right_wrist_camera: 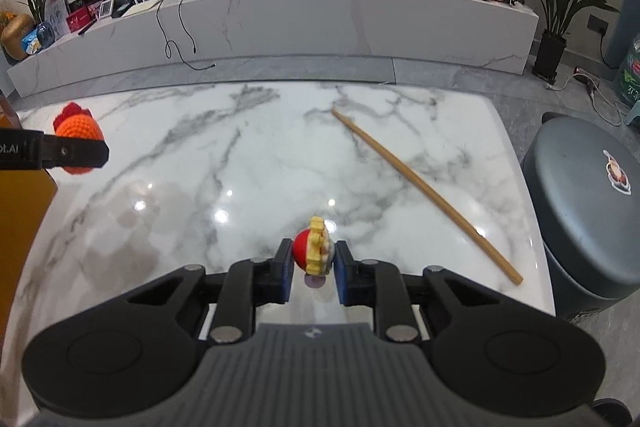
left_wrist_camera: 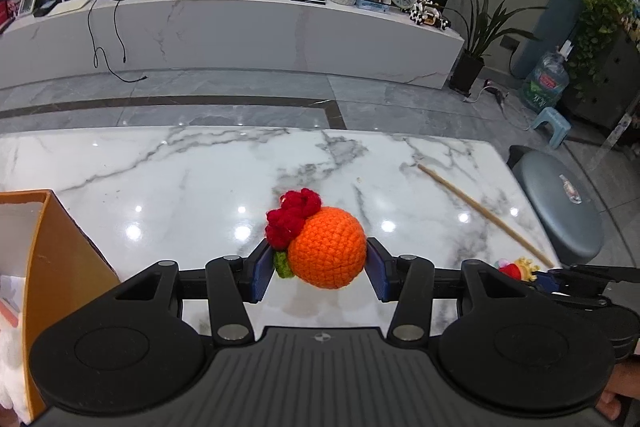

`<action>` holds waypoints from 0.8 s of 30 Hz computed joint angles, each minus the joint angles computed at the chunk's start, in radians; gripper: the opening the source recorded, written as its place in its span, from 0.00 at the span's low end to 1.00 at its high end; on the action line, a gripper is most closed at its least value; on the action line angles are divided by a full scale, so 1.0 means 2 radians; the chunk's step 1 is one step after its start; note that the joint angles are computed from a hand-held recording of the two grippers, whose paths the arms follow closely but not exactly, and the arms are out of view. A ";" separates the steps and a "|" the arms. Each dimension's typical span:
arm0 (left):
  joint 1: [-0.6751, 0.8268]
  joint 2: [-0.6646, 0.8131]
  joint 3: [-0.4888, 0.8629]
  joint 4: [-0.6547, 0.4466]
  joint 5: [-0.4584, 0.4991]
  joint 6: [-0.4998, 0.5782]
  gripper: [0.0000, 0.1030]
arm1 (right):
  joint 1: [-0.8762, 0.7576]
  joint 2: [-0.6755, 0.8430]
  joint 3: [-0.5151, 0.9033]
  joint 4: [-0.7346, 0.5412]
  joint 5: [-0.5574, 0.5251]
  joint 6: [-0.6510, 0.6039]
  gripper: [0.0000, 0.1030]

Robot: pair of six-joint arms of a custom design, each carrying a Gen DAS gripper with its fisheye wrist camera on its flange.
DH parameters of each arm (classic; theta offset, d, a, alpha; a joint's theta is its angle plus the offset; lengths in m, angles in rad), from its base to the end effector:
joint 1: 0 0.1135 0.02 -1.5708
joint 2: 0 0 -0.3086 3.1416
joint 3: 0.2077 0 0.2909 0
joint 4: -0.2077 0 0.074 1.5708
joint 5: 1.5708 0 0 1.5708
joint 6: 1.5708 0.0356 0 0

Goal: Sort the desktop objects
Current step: 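Lift the crocheted orange with the left gripper while the right carries the toy figure toward the box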

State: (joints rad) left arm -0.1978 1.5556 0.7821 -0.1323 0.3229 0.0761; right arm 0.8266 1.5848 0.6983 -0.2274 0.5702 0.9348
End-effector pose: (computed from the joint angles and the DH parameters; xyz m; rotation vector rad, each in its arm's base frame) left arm 0.3188 -0.0754 0.1813 0.4732 2.4194 -0.4518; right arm 0.2151 0.2052 0.1461 0.2957 2.4091 -0.0176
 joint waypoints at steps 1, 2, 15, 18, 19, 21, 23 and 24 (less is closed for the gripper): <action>0.002 -0.006 -0.001 -0.004 0.003 0.002 0.54 | 0.001 -0.002 0.002 -0.002 0.001 -0.002 0.21; 0.003 -0.012 -0.002 -0.007 0.006 0.004 0.54 | 0.003 -0.005 0.004 -0.004 0.004 -0.003 0.21; 0.055 -0.085 0.007 -0.095 0.070 0.060 0.54 | 0.037 0.006 0.068 -0.021 0.026 -0.024 0.22; 0.079 -0.089 0.016 -0.124 0.093 0.079 0.54 | 0.046 0.018 0.092 -0.018 0.028 -0.038 0.22; 0.090 -0.088 0.021 -0.137 0.105 0.084 0.54 | 0.049 0.024 0.101 -0.018 0.030 -0.041 0.22; 0.109 -0.086 0.030 -0.156 0.121 0.096 0.54 | 0.057 0.037 0.123 -0.017 0.031 -0.051 0.21; 0.129 -0.089 0.034 -0.169 0.128 0.112 0.54 | 0.064 0.050 0.144 -0.015 0.032 -0.060 0.22; 0.139 -0.091 0.037 -0.175 0.131 0.121 0.54 | 0.067 0.056 0.153 -0.014 0.031 -0.065 0.21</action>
State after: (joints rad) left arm 0.0797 1.3744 0.8552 -0.4827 0.5851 0.3177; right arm 0.9606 1.6966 1.0039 -0.2558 0.6322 0.8042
